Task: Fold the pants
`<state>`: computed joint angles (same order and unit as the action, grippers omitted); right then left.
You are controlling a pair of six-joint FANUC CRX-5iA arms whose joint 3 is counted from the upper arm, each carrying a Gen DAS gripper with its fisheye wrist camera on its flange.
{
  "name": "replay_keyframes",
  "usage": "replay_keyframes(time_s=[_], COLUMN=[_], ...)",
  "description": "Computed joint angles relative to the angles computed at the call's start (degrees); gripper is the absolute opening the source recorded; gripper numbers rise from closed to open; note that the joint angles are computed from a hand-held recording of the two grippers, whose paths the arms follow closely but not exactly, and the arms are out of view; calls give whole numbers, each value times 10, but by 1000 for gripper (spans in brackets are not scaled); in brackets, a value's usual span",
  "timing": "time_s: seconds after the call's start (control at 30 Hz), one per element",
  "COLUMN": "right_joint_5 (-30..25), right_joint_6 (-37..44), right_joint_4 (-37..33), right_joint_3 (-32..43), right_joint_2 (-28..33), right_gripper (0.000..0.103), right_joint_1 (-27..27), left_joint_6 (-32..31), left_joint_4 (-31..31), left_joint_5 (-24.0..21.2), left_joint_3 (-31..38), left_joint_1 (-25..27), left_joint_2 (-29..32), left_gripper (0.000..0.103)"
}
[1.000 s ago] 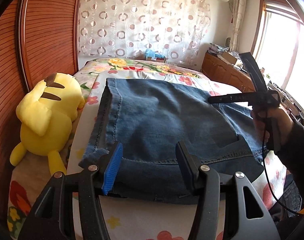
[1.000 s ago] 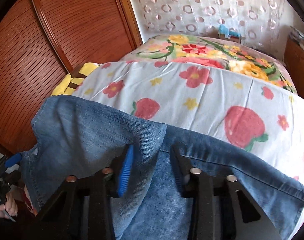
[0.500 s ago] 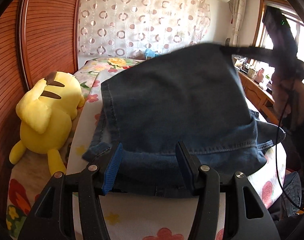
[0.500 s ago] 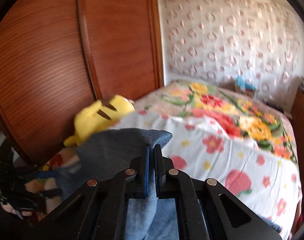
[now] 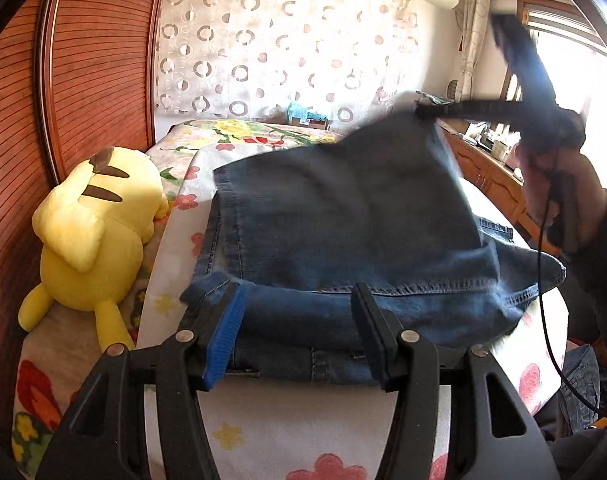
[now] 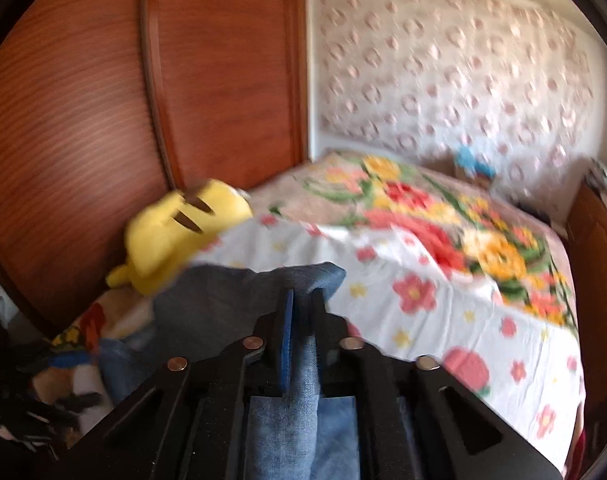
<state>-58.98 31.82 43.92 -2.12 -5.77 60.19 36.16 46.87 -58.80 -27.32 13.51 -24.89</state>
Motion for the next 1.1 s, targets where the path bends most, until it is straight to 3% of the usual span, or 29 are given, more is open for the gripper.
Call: replay_keyframes(time_s=[0.03,0.17,0.23,0.4,0.5,0.63,0.73,0.8,0.87,1.1], right_joint_5=[-14,-15,-28,-70,-83,-96,-89,-91,-93,-99], right_joint_6=[-9,-42,-61,-109,-125,-170,-176,-178,-181,-189], right_joint_4=[1,-3,11,25,16,2,-12,-19,-10,15], right_joint_3=[-10,-70,-101,-175,-184,-217,-226,-231,-235,-244], right_joint_2=[-3,-49,-69,-125,-125,-148,-156,-161,-157,-139], right_gripper=[28,32,44,45,45,45,45,45,45,46], right_joint_1=[-3,0,6,55,70,100,94,96,98,105], left_joint_6=[0,7,9,5,15,40,47,40,37,36], left_joint_4=[2,-3,-5,-2,-27,-53,-74,-73,-73,-102], left_joint_5=[1,14,20,54,73,70,59,52,45,26], left_joint_3=[-1,0,2,10,28,49,49,41,35,31], left_joint_1=[1,-2,-4,-14,-27,-32,-30,-25,-18,-6], left_joint_2=[0,-1,1,9,26,55,59,54,51,43], left_gripper=[62,62,62,62,62,62,52,51,35,25])
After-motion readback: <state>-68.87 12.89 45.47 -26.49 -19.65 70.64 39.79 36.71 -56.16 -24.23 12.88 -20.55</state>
